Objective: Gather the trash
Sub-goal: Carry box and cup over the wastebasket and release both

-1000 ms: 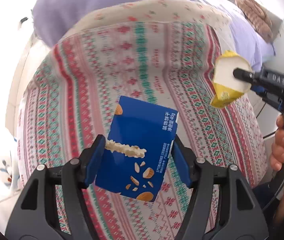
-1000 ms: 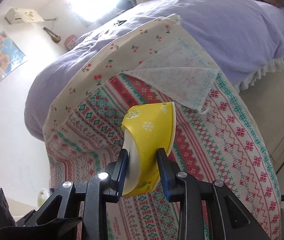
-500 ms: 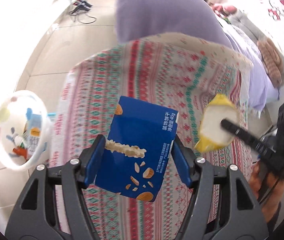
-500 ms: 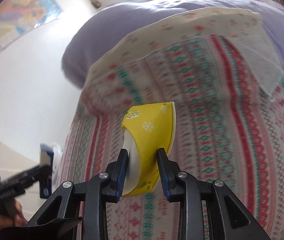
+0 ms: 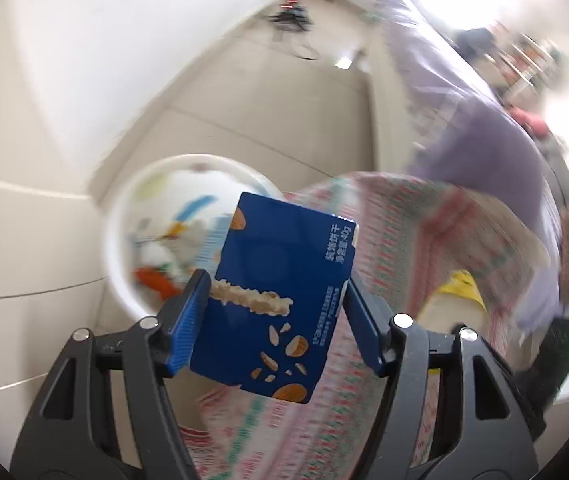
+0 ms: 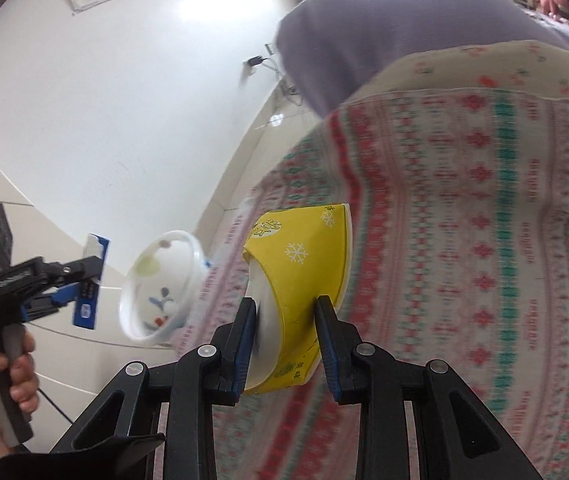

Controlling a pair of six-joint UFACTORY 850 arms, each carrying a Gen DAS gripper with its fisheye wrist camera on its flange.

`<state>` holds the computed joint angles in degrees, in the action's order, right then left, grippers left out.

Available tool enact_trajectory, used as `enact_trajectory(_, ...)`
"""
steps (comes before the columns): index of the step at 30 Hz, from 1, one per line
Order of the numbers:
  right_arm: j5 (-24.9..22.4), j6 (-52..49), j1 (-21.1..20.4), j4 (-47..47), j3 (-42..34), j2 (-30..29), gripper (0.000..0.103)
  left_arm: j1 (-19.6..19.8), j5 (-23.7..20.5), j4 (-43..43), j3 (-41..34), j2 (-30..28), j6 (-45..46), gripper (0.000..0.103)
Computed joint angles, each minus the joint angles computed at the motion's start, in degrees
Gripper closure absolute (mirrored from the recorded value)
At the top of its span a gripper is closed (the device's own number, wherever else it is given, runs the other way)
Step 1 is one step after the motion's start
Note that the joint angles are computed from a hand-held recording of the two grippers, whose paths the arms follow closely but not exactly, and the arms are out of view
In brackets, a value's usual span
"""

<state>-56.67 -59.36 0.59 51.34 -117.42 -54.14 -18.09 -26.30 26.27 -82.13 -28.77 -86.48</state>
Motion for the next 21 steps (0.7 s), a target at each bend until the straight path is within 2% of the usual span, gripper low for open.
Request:
enact_trajectory(3,-0.4,-0.3,2.5,1.6,1.7,0.9,0.072,1.6,2.8,-1.3,3.5,1.5,-2.2,0.036)
enact_trajectory(10,0.1,-3.3,7.9,3.7,6.4,3.6,0.072,3.4,4.5,-3.8,5.9,1.8,-2.5,0.036)
enact_trajectory(15,0.1,-3.9,10.9,3.7,5.9,3.0,0.072,4.9,8.7,-3.8,8.0,2.3,-5.5,0.034)
enact_trajectory(18,0.6,-2.6,12.2,2.4,4.8,2.0,0.071,5.9,11.7,-10.8,9.0,2.4,-0.6,0.032)
enact_trajectory(21,1.9,-1.2,13.1,0.4,3.2,0.6,0.071,6.1,12.5,-6.9,10.4,3.4,-6.7,0.029)
